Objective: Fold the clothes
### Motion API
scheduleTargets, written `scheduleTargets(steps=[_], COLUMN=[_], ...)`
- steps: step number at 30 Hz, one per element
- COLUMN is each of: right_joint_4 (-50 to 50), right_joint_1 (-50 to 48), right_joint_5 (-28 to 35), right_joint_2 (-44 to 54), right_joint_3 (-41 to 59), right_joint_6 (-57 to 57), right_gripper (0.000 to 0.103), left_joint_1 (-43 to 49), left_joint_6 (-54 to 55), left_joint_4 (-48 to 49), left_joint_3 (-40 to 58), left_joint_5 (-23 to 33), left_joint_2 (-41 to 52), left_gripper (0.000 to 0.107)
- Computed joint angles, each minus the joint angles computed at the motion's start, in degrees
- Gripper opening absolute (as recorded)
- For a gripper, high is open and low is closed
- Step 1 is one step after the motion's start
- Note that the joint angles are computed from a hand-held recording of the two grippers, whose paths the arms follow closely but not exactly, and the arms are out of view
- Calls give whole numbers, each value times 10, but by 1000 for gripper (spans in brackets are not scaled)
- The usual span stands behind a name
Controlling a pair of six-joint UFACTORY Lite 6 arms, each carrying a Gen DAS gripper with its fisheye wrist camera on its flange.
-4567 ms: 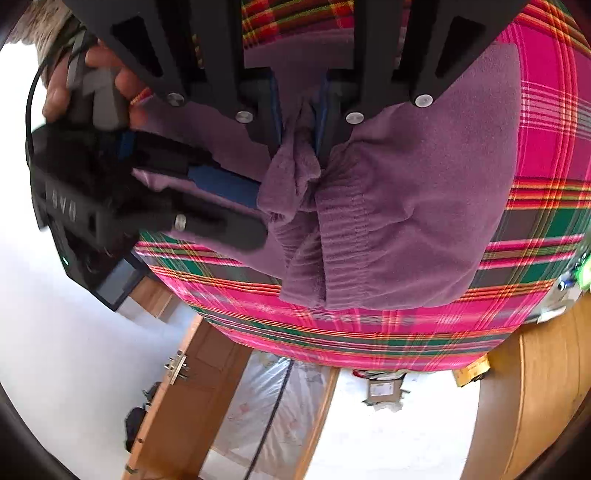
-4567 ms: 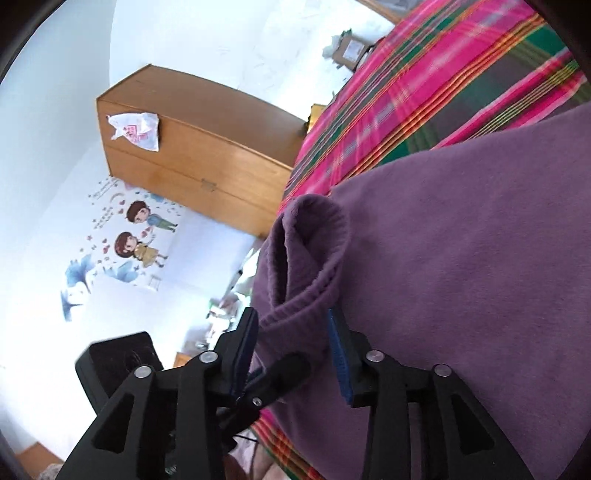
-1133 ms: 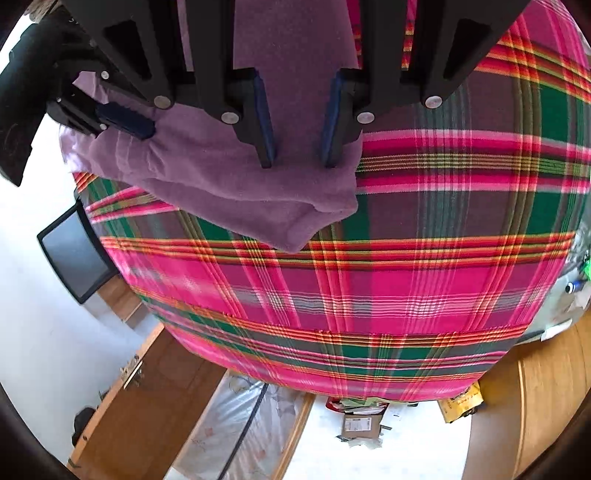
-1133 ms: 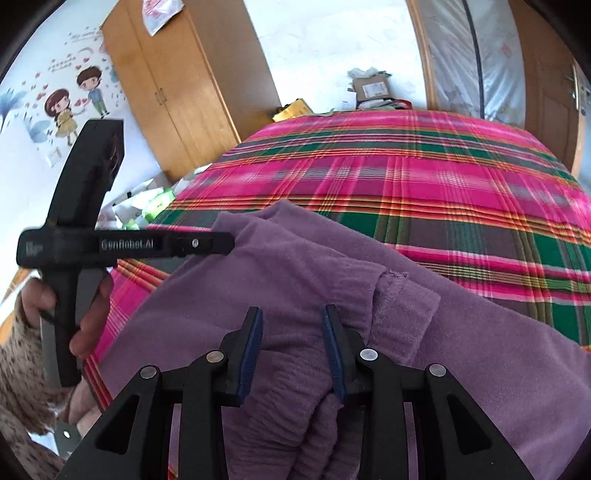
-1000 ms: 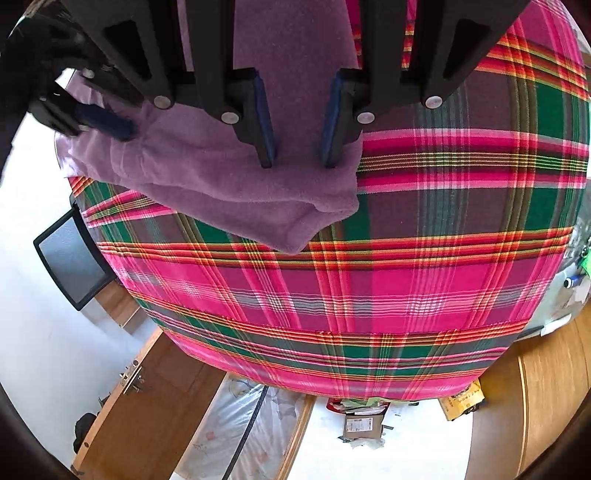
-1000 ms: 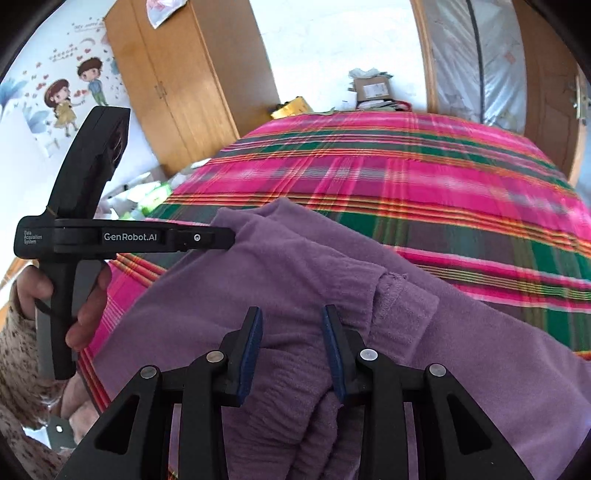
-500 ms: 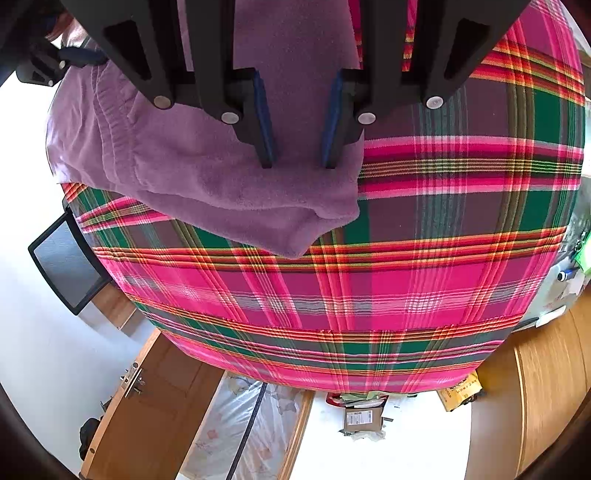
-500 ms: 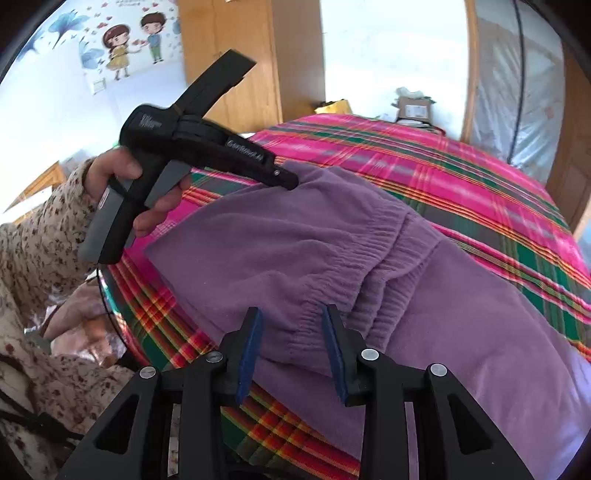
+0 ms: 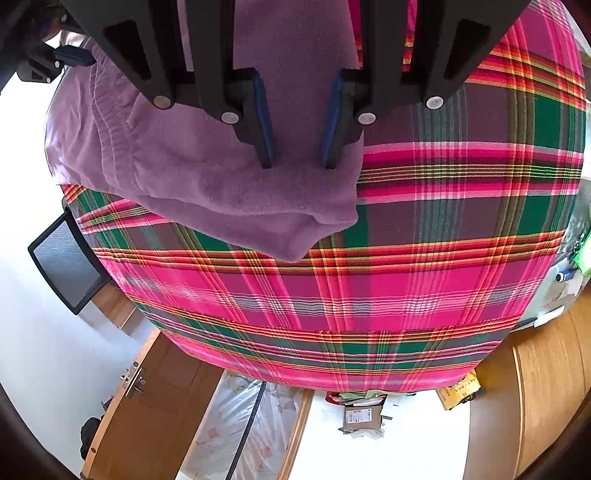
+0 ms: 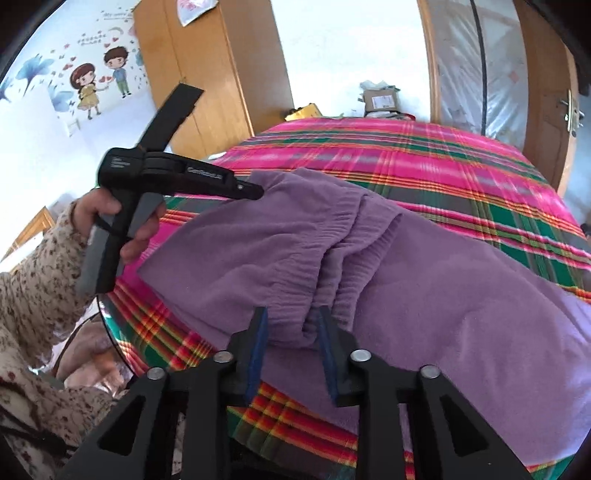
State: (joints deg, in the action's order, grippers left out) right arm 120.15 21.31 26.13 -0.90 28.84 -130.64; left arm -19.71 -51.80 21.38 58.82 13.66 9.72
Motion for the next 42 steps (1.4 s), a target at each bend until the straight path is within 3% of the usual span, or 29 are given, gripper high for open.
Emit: scheduleTargets(steps=[4,8,12,15,20,26,29,32,35,36,39,42], right_joint_4=[40,-9,-60,-85,-145,-106,-115,-87,-86,-84,-56,-18], right_joint_1=[20,6,-21,-37,-69,-63,-56,-35,-39,-34,15,74], right_joint_5=[-21,-1,23,36,59,37,21,-22,-14,-9,-5,0], right_joint_2=[21,49,44,19,-34,11,0,-43,-85,-95,-76,-12], right_joint_3=[17,40,33,12,-23,-13,-12,-28,-42,-44,-25,19], right_joint_6=[-37,4,38,60,121,103,111,96,82,72,32,-8], right_gripper=[25,25,8,4,3,3,3,7,7,8,28,31], left_joint_1=[-5,-7,-3,-3,-2,-7,-4,14,33,36,31,34], left_joint_6=[-20,-27,-7,-2,4,-25,-4,78,182,188,122,123], left_joint_4=[21,28,7,6,1,29,-2,-91,-194,-199,-127,-130], left_joint_3=[7,10,7,10,13,11,6,-12,-29,-34,-37,-55], left_joint_5=[10,14,8,11,12,13,14,10,10,13,47,58], left_joint_2=[4,7,5,7,8,8,-1,-21,-41,-48,-58,-74], left_gripper=[27,27,27,27,27,27,27,27,27,27,27,27])
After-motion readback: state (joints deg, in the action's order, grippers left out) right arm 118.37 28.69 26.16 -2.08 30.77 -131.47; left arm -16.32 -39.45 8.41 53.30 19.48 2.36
